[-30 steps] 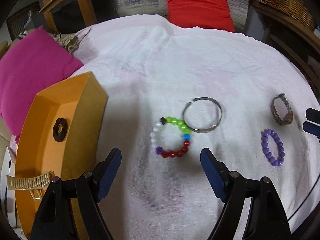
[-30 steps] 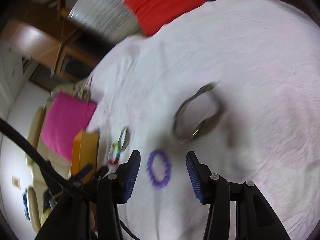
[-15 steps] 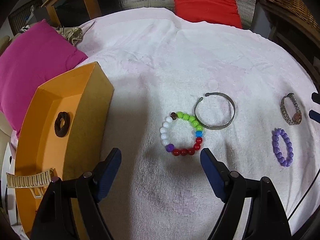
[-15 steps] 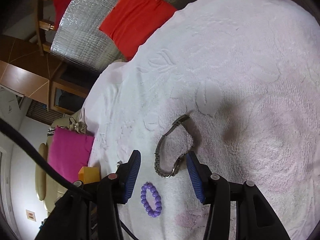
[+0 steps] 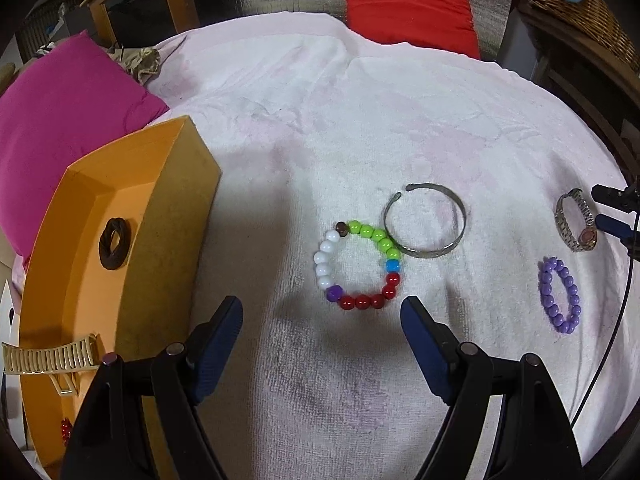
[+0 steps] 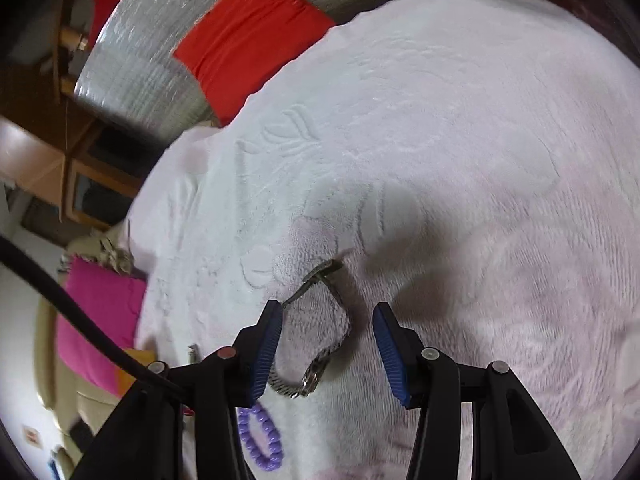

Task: Organize jewelry
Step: 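Grasp the silver wristwatch by its band with the right tool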

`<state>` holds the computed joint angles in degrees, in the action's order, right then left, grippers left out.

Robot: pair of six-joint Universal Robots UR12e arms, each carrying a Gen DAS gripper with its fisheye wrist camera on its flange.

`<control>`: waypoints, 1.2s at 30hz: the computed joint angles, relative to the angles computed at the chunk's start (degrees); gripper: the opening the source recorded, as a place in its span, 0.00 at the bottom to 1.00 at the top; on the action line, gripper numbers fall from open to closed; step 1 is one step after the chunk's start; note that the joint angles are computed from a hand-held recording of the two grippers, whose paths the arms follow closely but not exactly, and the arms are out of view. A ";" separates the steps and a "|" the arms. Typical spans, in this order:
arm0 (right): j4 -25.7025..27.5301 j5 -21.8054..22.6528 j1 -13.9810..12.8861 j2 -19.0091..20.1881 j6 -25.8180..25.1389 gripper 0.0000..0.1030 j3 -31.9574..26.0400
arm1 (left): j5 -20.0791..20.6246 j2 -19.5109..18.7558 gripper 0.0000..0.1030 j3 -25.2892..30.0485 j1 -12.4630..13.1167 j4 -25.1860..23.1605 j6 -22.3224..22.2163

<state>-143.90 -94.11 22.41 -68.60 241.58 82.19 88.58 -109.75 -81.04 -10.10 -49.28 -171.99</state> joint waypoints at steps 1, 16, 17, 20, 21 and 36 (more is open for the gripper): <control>0.62 -0.41 0.09 0.18 -0.60 0.49 -0.32 | -0.03 -0.05 0.79 0.07 0.03 -0.22 -0.12; -1.40 0.23 1.61 -1.07 -3.89 0.49 0.23 | 0.97 -0.79 0.79 0.83 -0.80 -1.43 0.03; -1.83 1.08 1.77 -0.99 -4.86 0.49 0.12 | 0.94 -0.66 0.79 0.68 -0.85 -1.04 -0.02; -1.11 0.99 2.33 -0.88 -6.07 0.49 -0.50 | -0.08 0.10 0.79 -0.58 -1.02 3.05 0.16; 0.05 -0.64 2.59 -0.99 -5.70 0.49 -0.71 | -0.62 0.27 0.79 -0.88 -1.10 4.38 0.18; 7.39 -8.15 1.30 2.24 -6.78 0.43 -4.28 | -4.59 -3.25 0.78 1.04 -2.76 10.94 0.67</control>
<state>-136.51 -102.26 23.71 -66.37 234.81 77.91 83.98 -113.01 -80.01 -12.87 -38.34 -171.32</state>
